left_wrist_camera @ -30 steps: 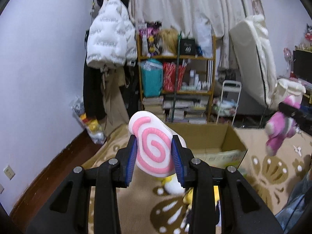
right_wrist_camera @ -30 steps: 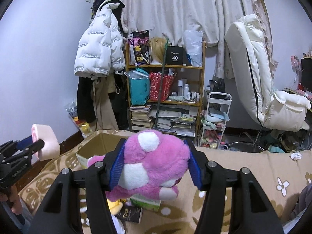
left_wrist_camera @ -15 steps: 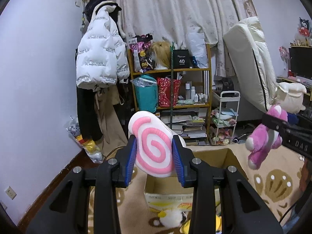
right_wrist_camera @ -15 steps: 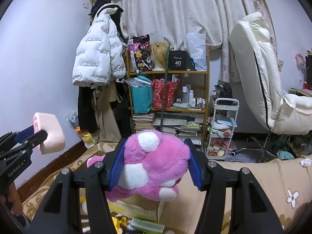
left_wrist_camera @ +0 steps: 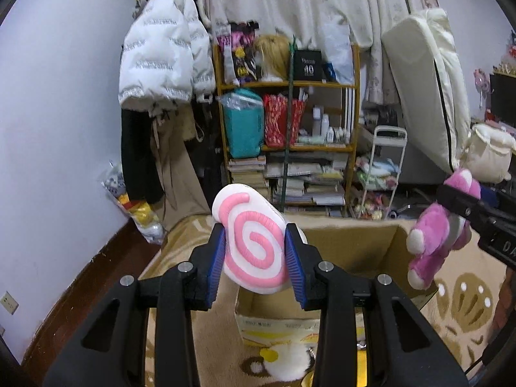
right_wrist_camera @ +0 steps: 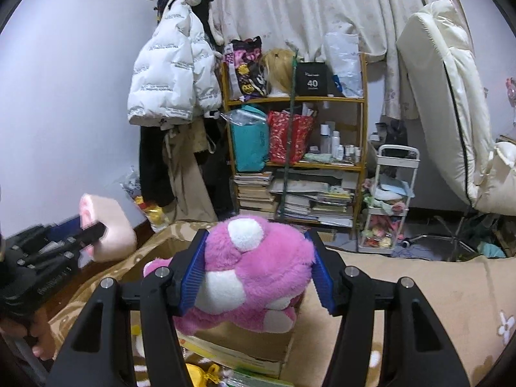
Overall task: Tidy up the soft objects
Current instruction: 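Carry both toys over the cardboard box and open both tools to drop them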
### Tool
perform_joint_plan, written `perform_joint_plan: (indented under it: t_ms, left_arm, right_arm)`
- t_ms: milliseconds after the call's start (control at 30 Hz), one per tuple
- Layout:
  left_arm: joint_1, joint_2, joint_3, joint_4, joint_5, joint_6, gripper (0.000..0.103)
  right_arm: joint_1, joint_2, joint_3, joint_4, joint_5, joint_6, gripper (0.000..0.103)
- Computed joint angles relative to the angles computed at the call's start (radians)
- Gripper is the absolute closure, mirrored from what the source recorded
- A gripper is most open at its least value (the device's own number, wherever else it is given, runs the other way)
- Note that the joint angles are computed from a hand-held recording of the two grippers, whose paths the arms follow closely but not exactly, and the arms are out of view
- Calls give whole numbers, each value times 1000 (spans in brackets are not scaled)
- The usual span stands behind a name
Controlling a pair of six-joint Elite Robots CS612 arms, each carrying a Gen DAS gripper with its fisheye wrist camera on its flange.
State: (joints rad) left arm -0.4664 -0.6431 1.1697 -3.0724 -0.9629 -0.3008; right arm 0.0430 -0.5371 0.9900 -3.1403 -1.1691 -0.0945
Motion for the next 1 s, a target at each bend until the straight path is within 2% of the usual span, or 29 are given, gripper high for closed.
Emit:
perform_joint_plan:
  t_ms: [233, 400, 600, 733, 767, 1000]
  left_arm:
    - [10, 23, -20, 47, -62, -12, 67]
    - [16, 38, -43, 121, -107, -34, 65]
    - [16, 54, -66, 175, -126, -24, 58]
    - [7, 58, -64, 161, -88, -6, 45]
    - [6, 56, -61, 156, -86, -1, 42]
    - [0, 37, -41, 171, -78, -12, 32]
  right_arm:
    - [9, 27, -30, 45, -17, -29, 40]
    - [2, 53, -59, 60, 39, -20, 40]
    - [-1, 74, -97, 152, 51, 4, 39]
    - [-4, 74, -101, 187, 52, 12, 37]
    - [-5, 74, -101, 192, 51, 18, 34]
    - [-8, 60, -76, 197, 56, 22, 24]
